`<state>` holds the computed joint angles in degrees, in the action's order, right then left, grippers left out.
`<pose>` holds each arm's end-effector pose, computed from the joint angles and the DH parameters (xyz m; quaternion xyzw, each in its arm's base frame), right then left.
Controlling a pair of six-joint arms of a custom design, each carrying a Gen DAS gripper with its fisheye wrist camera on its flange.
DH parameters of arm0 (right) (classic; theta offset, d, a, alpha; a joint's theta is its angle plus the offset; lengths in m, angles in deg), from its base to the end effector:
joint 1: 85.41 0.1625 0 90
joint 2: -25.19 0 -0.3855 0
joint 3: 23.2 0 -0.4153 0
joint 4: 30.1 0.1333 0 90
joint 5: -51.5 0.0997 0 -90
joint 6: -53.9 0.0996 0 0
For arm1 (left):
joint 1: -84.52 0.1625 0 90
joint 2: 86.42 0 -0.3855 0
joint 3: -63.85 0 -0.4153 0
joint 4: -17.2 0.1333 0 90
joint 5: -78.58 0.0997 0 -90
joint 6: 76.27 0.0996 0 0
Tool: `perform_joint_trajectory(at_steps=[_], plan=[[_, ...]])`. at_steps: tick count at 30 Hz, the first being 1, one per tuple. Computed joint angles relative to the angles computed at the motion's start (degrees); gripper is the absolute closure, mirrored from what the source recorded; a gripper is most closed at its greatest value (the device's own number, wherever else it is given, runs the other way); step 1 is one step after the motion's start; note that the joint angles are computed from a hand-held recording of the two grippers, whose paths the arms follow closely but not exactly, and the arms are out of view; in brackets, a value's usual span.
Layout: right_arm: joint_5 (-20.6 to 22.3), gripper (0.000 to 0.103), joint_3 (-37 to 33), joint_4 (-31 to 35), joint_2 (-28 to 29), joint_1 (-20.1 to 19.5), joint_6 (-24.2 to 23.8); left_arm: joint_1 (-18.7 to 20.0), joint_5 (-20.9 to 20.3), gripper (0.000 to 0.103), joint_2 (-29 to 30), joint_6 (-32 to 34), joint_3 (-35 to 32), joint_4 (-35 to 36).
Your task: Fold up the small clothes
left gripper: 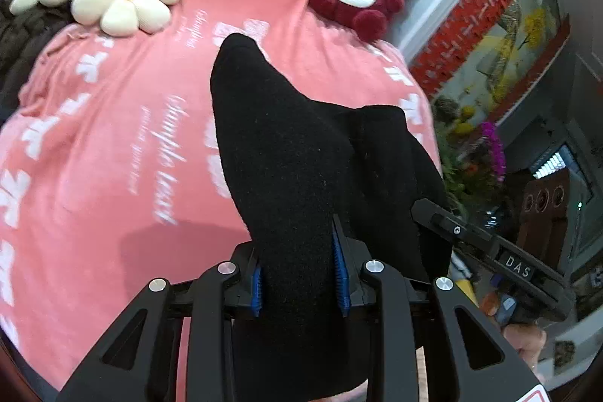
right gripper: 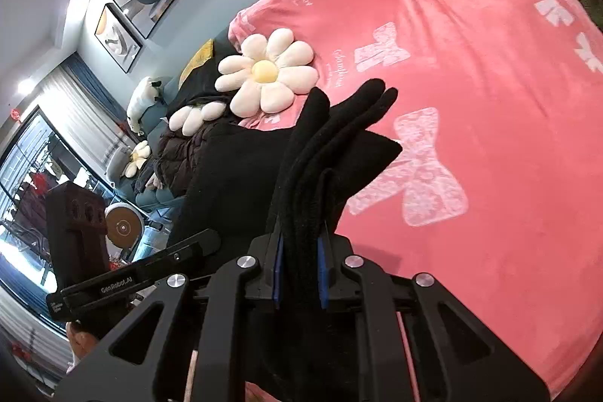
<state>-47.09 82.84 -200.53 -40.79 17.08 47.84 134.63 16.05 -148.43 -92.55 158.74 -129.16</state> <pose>0.2485 -0.5744 0.2369 0.1253 -0.9279 0.3475 0.0509 -0.2834 -0.6186 0.2361 0.1473 0.9409 -0.2838 0.1120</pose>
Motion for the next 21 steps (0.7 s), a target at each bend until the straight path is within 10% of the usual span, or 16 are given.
perform_joint_trajectory(at_steps=[4,7,10,18,21], plan=[[-0.40,0.085,-6.23,-3.28,10.77,-3.51,0.18,6.54,-1.86,0.070,4.35,3.03,-2.10,-5.35],[-12.21,0.073,-12.62,3.33,18.75,-6.38,3.54,12.45,1.47,0.066,9.42,-0.94,-3.65,-5.95],[-8.33,0.073,-8.32,0.85,16.42,-8.12,6.73,14.61,2.31,0.066,8.26,-2.52,-1.44,-5.37],[-10.43,0.065,-11.09,-0.60,18.91,-4.56,-3.02,11.14,7.25,0.054,7.73,4.02,0.51,-8.92],[-18.44,0.068,-13.96,1.79,22.77,-3.02,-7.46,9.47,10.29,0.049,8.36,5.17,1.54,-9.53]])
